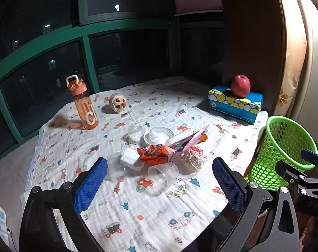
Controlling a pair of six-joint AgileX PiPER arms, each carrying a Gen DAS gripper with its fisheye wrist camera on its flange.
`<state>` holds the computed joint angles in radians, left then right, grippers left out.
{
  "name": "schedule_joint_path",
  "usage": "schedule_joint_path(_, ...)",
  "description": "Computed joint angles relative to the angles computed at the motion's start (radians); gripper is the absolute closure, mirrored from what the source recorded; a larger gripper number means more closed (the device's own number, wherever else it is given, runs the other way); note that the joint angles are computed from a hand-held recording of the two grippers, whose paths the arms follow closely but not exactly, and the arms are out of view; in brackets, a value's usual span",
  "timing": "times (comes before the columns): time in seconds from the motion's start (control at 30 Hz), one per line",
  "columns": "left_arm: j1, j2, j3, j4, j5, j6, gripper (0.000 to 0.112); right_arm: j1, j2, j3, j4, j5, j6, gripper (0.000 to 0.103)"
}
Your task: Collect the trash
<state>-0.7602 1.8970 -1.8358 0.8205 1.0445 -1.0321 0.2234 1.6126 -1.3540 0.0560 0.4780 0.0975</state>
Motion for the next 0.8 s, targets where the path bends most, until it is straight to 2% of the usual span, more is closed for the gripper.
schedule_joint_path(0.1,-0.017,0.006,-0.006,0.021,0.012,0.001,0.015,-0.004,-0.001,0.003,0.008,-0.003,-0.008,0.005)
schedule_joint_path(0.17,-0.003,0.0,0.004,-0.004,-0.014,0.003,0.015,-0.006,-0.001,0.003,0.013,-0.003,-0.013,0.005)
schedule_joint_path(0.23,-0.018,-0.023,0.047,0.031,-0.037,-0.03,0.015,-0.007,0.0,0.002,0.018,-0.001,-0.017,0.005)
schedule_joint_path(0.3,-0.007,-0.009,0.003,0.001,-0.02,0.017,0.015,-0.004,-0.001,0.003,0.012,-0.002,-0.013,0.005)
schedule_joint_path(0.8,0.002,0.005,0.002,-0.008,-0.008,0.016,0.015,-0.004,0.001,0.007,0.023,-0.008,-0.017,0.005)
